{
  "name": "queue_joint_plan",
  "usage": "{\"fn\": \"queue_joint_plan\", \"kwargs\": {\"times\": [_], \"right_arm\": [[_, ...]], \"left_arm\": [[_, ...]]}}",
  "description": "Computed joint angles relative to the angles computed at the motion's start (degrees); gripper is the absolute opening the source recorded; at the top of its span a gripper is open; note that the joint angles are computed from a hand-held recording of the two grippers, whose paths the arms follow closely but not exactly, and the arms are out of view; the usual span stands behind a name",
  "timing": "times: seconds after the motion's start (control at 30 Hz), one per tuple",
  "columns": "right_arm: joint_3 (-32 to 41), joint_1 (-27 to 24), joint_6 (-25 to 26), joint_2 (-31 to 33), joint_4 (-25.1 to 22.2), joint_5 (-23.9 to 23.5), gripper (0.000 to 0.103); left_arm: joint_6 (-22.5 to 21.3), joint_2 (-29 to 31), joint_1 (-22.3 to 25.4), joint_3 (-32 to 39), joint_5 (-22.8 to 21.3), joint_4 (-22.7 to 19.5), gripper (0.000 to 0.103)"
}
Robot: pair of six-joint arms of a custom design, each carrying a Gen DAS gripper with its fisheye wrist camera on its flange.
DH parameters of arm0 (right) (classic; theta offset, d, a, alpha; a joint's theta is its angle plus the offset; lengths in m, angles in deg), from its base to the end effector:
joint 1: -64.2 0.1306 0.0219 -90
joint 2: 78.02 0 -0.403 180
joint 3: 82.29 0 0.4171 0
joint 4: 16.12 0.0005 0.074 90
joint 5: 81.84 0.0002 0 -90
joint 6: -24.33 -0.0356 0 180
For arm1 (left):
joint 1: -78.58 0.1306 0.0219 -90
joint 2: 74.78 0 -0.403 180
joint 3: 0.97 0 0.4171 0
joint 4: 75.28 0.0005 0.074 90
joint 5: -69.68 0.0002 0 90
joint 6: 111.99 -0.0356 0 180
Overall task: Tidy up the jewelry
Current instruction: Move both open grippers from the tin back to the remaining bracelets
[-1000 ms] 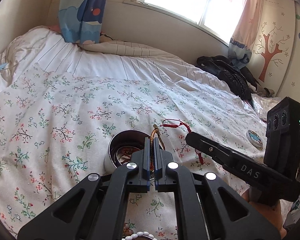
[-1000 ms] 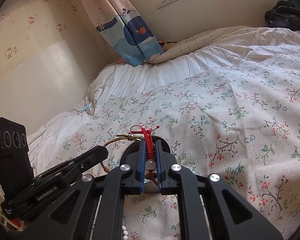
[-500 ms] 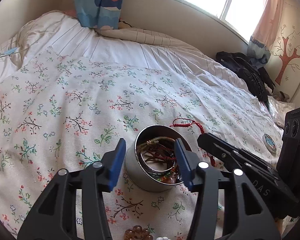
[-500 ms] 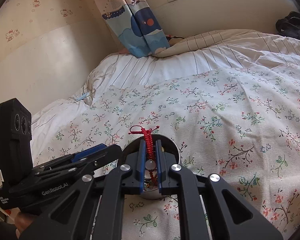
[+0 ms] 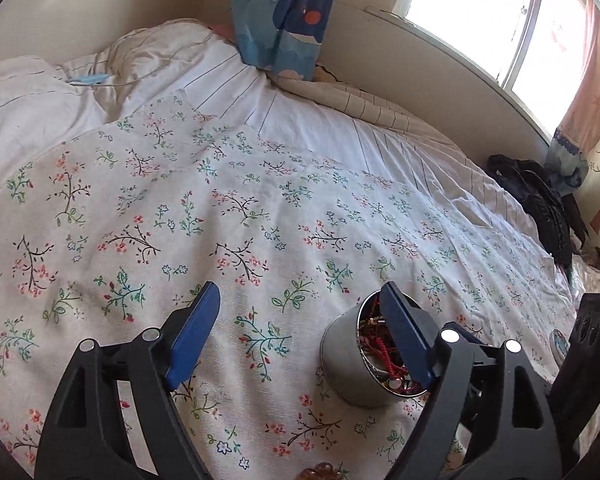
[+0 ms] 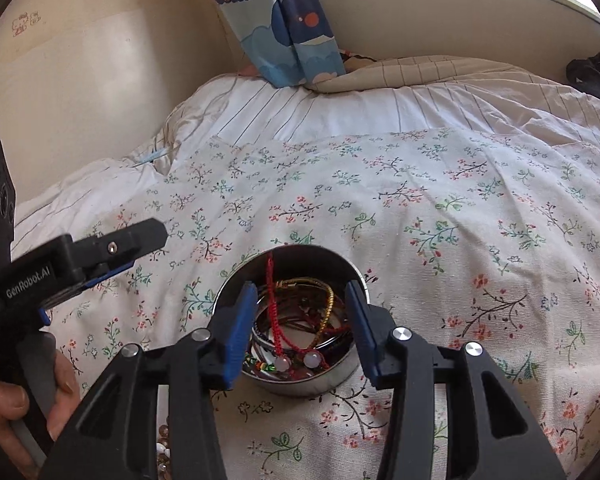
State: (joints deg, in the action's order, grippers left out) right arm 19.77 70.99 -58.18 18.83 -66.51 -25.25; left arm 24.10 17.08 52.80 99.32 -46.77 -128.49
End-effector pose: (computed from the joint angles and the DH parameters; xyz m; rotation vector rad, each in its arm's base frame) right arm 0.5521 0.0850 0.4949 -0.5622 2.2227 0.6771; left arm 0.4773 -0.2135 0.5198 -0.6122 2.1714 -0.1215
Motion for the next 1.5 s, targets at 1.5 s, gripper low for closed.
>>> {"fn": "queue_joint_plan", "kwargs": {"times": [1.5], "right_arm": [[-2.02,-3.32,14.77,-4.22,-22.12,1.29,0.070]], "left_arm": [[-7.19,-5.61,-6.38,-5.47,-0.29,-10.67,0.089]]}}
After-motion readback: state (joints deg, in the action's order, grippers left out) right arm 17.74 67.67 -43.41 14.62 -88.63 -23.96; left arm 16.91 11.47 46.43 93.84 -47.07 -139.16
